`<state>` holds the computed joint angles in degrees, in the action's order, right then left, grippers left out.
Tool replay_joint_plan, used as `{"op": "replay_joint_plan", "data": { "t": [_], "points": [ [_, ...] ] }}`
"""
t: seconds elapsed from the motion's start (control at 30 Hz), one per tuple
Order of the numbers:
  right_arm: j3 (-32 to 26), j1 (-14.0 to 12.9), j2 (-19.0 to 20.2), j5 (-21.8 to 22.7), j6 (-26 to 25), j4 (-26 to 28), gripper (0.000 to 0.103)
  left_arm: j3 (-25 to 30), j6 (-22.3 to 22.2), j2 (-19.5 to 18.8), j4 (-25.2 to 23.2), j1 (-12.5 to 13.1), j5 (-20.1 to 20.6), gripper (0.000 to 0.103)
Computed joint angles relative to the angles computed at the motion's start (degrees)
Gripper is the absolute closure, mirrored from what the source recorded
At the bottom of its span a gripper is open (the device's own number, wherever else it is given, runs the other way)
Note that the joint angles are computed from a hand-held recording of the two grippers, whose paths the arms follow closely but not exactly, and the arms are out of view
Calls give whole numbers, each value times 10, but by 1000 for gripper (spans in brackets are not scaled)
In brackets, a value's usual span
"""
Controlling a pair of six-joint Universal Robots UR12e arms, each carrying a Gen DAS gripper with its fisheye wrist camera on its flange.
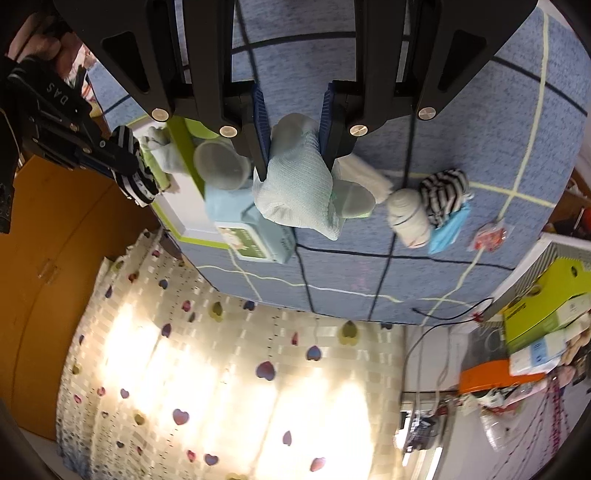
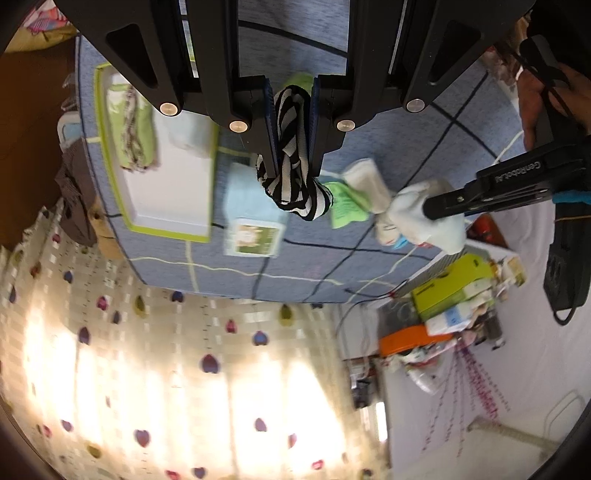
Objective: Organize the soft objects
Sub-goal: 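Carry both held socks toward the white box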
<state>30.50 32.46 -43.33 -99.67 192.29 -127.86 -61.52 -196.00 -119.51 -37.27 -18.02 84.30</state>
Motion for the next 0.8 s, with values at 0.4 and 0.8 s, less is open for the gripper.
{"op": "replay_joint_plan", "data": {
  "t": [0.4, 0.8],
  "points": [
    [138, -24, -78, -49, 66, -54, 89, 67, 41, -37, -28, -20, -36, 78],
    [180, -39, -97, -47, 102, -51, 89, 107, 66, -59, -55, -32, -56, 78]
  ]
}}
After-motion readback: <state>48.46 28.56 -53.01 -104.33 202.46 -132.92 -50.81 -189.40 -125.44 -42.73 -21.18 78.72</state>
